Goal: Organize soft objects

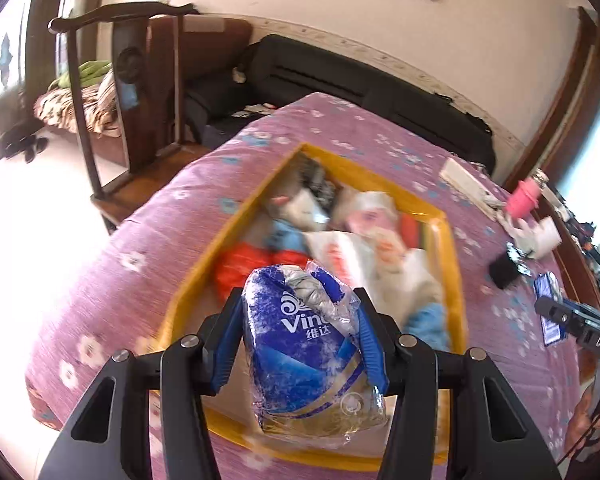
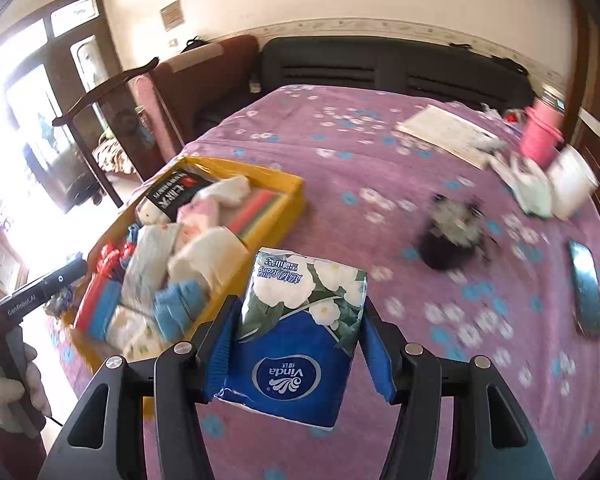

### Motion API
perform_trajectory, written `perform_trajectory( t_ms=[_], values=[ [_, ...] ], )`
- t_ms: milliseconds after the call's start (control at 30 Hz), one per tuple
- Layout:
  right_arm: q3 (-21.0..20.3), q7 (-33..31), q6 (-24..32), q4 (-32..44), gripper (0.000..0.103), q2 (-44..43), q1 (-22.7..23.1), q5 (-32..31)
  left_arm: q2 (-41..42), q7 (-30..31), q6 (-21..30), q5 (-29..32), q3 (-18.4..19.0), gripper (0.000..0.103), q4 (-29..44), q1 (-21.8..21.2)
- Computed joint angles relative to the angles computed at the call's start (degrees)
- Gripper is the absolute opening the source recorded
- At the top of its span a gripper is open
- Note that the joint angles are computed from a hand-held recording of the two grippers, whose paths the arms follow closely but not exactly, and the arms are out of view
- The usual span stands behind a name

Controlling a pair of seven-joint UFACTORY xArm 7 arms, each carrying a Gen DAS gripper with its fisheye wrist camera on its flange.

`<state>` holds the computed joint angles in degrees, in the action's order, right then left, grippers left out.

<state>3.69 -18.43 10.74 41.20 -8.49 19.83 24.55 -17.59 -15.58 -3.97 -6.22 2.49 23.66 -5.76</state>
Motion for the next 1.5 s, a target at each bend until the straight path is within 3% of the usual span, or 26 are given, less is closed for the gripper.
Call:
perform_trajectory(
  t_ms=[100,233,400,467,500,567,667,767,867,933,1067,1200,1267,1400,1433,1500],
  values=[
    [2.27,3.83,0.12,5.70,0.062,6.20,-0.70,-4.46,3.09,1.32,0.07,-0.08,2.51,0.052,1.44,-0.45],
    [4.11,10.60,0.84,14.10,0.062,14.46,-1.20,-12.86,6.18,6.24,-0.83,-2.92,9.88,0.052,2.52,-7.09],
    [2.30,20.18,3.86,25.52,0.062,24.29,1.23,-24.75,8.06,7.75,-1.43,-2.08,5.26,0.060,3.20,-3.42],
    [2.29,21.95,5.58,29.87,0.062,27.92,1.53,-26.48,7.58,8.95,-2.11,-3.11,8.26,0.070,2.76,-7.02],
    [2.80,22.11,6.56,31.97,0.062,29.64,1.25,-26.38,7.08,9.43,-2.56,-3.66,11.32,0.071,2.43,-10.19],
    [3.11,22.66,8.10,35.22,0.062,32.32,1.19,-26.59,5.92,9.59,-2.96,-4.02,13.81,0.072,1.84,-12.81],
    [3.16,23.23,10.29,40.28,0.062,36.48,1.49,-27.02,3.73,8.81,-4.04,-3.68,14.53,0.075,0.48,-13.47],
    [2.71,24.33,12.35,43.85,0.063,39.57,2.07,-27.34,2.53,7.27,-4.75,-2.64,12.83,0.078,-0.34,-11.94],
    [1.53,25.50,12.28,44.94,0.065,40.79,3.06,-28.82,1.29,5.22,-5.31,-1.97,6.16,0.081,-1.25,-5.91],
    [2.32,25.26,11.91,43.65,0.072,39.57,2.18,-28.25,0.48,3.75,-5.43,-1.71,0.38,0.082,-1.73,-0.73],
    [4.88,23.27,5.17,35.26,0.084,32.31,-1.07,-24.64,-1.60,0.68,-5.33,-1.21,-9.24,0.087,-2.55,7.84],
    [4.71,22.32,-2.67,22.86,0.092,21.47,-1.96,-24.64,-6.18,-3.73,-5.24,-0.57,-23.44,0.087,-4.10,20.11],
    [5.47,21.05,-5.77,16.75,0.093,16.50,-2.97,-23.64,-10.67,-7.21,-4.73,-0.30,-32.54,0.091,-5.25,27.47],
    [7.57,10.91,-10.20,5.72,0.095,7.75,-4.30,-11.52,-21.59,-15.28,-2.10,0.09,-45.78,0.100,-6.81,36.93],
    [6.07,7.09,-11.17,2.68,0.095,5.35,-2.32,-6.60,-24.42,-17.07,-1.19,0.31,-47.64,0.101,-7.08,37.89],
    [3.02,4.30,-12.55,-1.64,0.095,2.09,1.07,-2.77,-30.21,-20.77,0.75,0.67,-50.79,0.103,-7.68,38.79]
  ],
)
